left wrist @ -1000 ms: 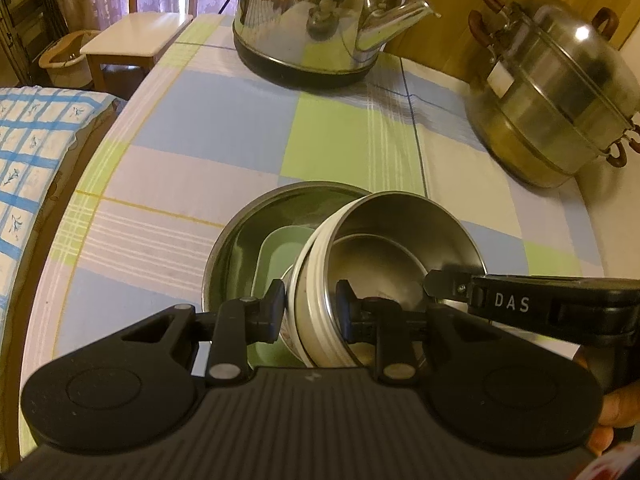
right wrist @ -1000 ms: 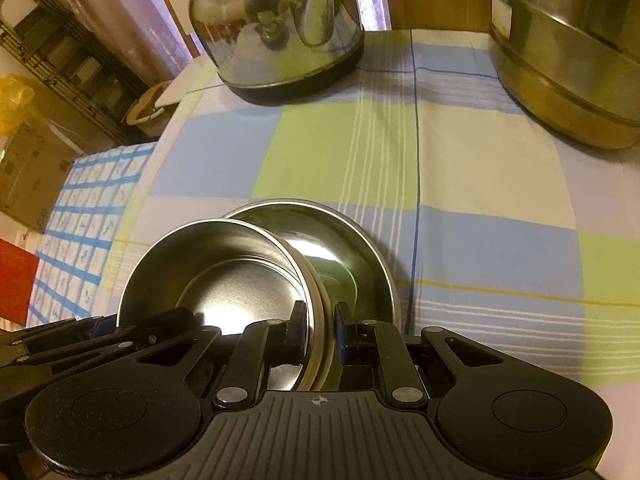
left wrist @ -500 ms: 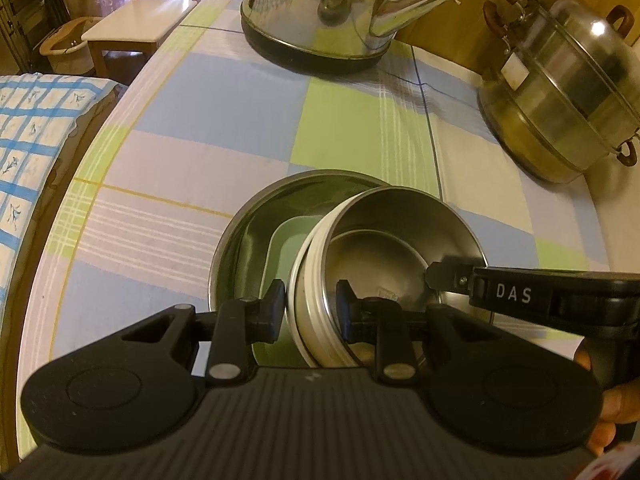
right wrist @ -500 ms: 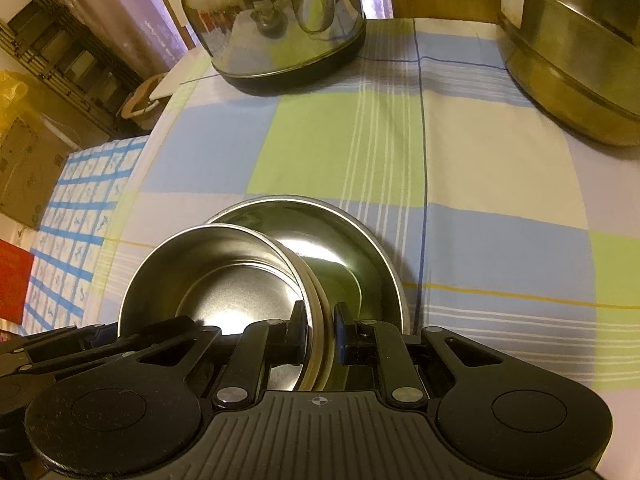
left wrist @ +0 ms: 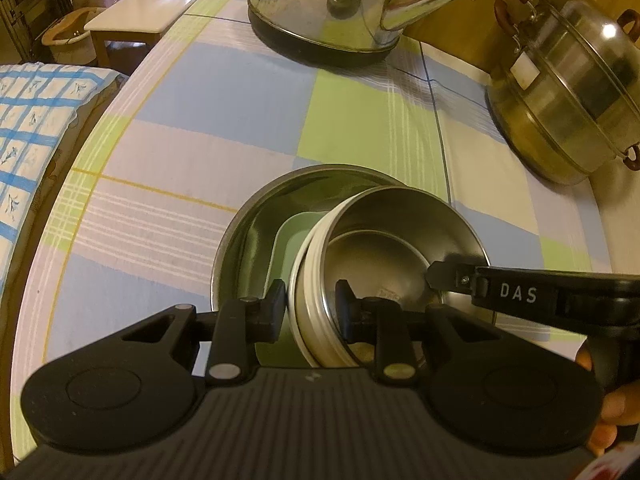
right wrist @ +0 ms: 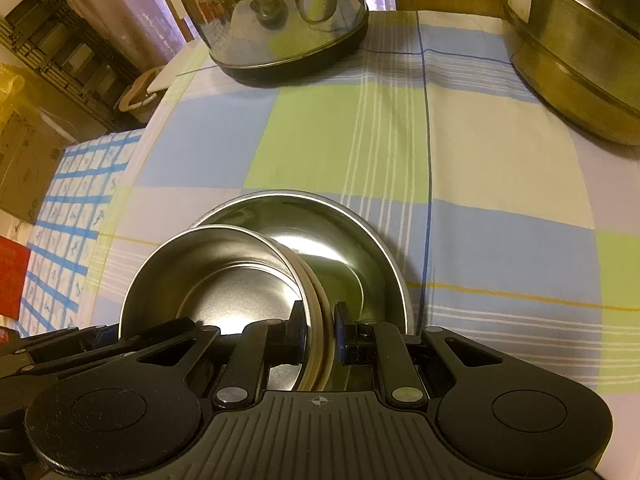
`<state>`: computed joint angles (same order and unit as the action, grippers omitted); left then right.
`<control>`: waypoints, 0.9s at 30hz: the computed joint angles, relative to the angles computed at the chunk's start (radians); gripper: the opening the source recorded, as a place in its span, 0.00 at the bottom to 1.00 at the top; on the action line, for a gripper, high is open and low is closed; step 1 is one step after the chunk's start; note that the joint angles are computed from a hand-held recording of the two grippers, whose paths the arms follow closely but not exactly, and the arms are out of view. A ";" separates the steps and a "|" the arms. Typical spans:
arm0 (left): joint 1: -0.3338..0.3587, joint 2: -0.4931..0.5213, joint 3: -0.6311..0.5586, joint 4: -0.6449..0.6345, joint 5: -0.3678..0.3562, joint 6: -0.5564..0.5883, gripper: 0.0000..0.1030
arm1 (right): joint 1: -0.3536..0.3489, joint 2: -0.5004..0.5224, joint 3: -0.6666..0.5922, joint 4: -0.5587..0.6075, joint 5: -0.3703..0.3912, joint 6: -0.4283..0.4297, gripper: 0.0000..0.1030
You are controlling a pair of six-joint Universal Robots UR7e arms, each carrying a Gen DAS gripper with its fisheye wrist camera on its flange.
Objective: Organize plates and bowls
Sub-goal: 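Lower the bowl stack with the left tool onto the saucer on the tray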
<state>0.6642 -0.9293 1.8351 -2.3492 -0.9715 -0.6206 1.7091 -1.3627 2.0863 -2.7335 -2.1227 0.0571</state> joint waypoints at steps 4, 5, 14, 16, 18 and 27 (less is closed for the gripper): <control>0.011 -0.003 0.005 -0.009 -0.017 -0.007 0.23 | -0.008 -0.004 0.002 0.003 0.018 -0.005 0.18; 0.011 -0.004 0.007 -0.015 -0.017 -0.005 0.23 | -0.006 -0.003 0.004 -0.004 0.016 -0.014 0.18; -0.007 -0.011 0.030 -0.042 0.022 0.007 0.28 | -0.008 -0.019 0.035 -0.065 0.040 -0.078 0.24; -0.014 -0.017 0.037 -0.045 0.034 0.006 0.29 | -0.005 -0.025 0.043 -0.082 0.039 -0.091 0.29; -0.021 -0.028 0.049 -0.055 0.044 0.006 0.30 | -0.002 -0.034 0.055 -0.108 0.036 -0.101 0.32; -0.061 -0.081 0.114 -0.114 0.085 0.008 0.30 | -0.014 -0.110 0.131 -0.201 0.105 -0.116 0.33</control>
